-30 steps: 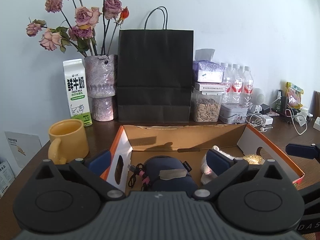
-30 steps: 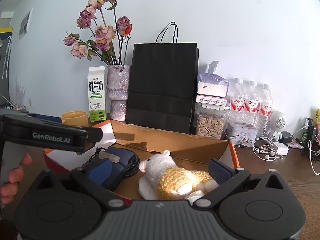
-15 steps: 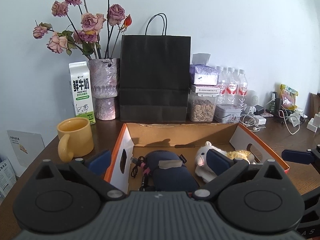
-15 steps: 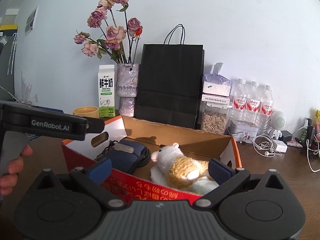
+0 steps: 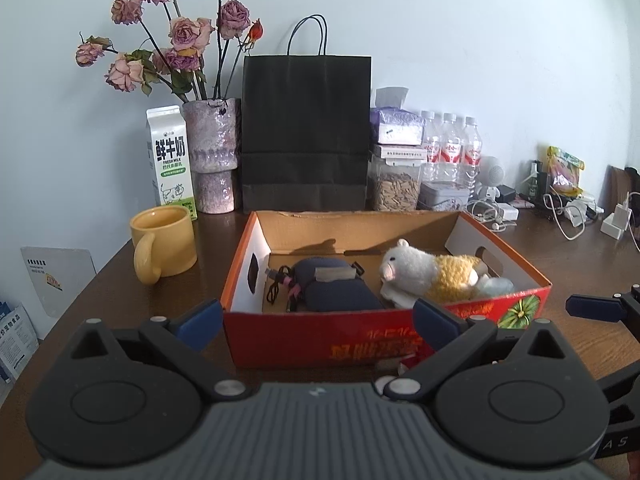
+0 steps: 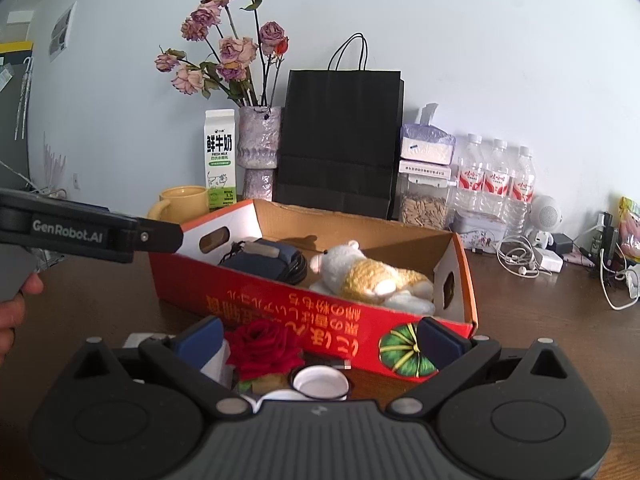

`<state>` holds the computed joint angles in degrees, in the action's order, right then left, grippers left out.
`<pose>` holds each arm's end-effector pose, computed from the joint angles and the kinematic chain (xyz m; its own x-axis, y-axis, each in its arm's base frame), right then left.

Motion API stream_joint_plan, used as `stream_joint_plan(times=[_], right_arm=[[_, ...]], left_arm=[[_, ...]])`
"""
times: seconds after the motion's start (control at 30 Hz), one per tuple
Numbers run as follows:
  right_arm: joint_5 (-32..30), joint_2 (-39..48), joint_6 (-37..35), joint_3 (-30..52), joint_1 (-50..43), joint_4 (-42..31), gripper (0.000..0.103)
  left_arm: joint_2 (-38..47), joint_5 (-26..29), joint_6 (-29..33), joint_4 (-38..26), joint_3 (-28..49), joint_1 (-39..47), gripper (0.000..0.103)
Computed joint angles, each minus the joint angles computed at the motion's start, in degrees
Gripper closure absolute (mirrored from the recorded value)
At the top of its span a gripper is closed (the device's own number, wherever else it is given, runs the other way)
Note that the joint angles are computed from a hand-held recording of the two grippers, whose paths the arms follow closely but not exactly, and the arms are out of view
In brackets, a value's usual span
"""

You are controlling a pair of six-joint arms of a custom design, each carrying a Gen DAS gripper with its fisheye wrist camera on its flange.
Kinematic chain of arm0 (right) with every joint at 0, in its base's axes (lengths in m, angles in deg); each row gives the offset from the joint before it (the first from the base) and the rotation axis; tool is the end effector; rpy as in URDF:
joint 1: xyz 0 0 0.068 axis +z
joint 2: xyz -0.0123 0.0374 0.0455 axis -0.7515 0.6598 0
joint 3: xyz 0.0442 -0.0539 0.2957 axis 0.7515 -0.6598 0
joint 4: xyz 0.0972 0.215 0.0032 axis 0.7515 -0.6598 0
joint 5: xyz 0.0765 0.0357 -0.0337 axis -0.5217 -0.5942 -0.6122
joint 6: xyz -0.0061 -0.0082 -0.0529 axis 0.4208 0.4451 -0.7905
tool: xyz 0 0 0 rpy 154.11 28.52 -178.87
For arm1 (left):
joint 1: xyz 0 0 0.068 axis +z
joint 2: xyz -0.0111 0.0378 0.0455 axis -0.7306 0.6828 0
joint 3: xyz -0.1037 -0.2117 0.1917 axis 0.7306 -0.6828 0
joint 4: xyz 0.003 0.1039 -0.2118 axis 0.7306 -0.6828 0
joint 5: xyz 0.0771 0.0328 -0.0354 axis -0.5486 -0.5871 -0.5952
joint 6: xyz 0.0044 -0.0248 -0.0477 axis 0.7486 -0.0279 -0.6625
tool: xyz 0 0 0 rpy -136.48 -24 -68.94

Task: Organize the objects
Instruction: 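Move the left tool to the translucent plastic container and grasp it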

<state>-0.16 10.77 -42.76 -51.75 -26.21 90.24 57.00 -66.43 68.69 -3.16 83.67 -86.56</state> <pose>0.2504 0.1030 0.1619 -0.3684 -0.1962 -0.9087 -0.3812 0.9234 -0.0448 0.2531 -0.1852 0.2006 -0.4225 0.0311 -0.9058 0.0685 0.9976 0.0023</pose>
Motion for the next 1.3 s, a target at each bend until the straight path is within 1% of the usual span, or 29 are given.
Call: stream_joint_plan(times=[0.23, 0.5, 0.63, 0.8, 1.07, 1.23, 1.3], right_arm=[[-1.1, -0.9, 0.5, -4.6, -0.6, 2.2, 0.000], [-3.2, 0.9, 1.2, -9.0, -1.6, 6.2, 0.000], [-4.5, 0.8, 1.4, -10.2, -2.3, 5.5, 0.000], [-6.4, 0.5, 2.2, -9.8, -1.8, 2.4, 0.000], [-4.7, 2.3, 2.5, -8.0, 0.8, 0.9, 0.000], [-4.0, 2.8, 2.4, -7.3, 0.0, -0.1, 0.000], [-3.9, 3.0, 2.4, -7.1, -0.7, 0.0, 0.000]], left_arm=[[-0.9, -1.0, -2.7, -1.3, -2.6, -2.7, 0.000], [-0.6, -0.9, -6.2, -4.4, -4.5, -4.8, 0.000], [1.0, 0.7, -7.8, -5.1, -4.8, -5.2, 0.000], [1.8, 1.8, -9.4, -4.9, -5.5, -5.5, 0.000], [0.8, 3.5, -7.8, -3.8, -6.8, -4.9, 0.000], [2.1, 6.4, -5.5, -3.4, -5.6, -4.2, 0.000], [2.9, 7.0, -5.7, -4.5, -4.2, -4.0, 0.000]])
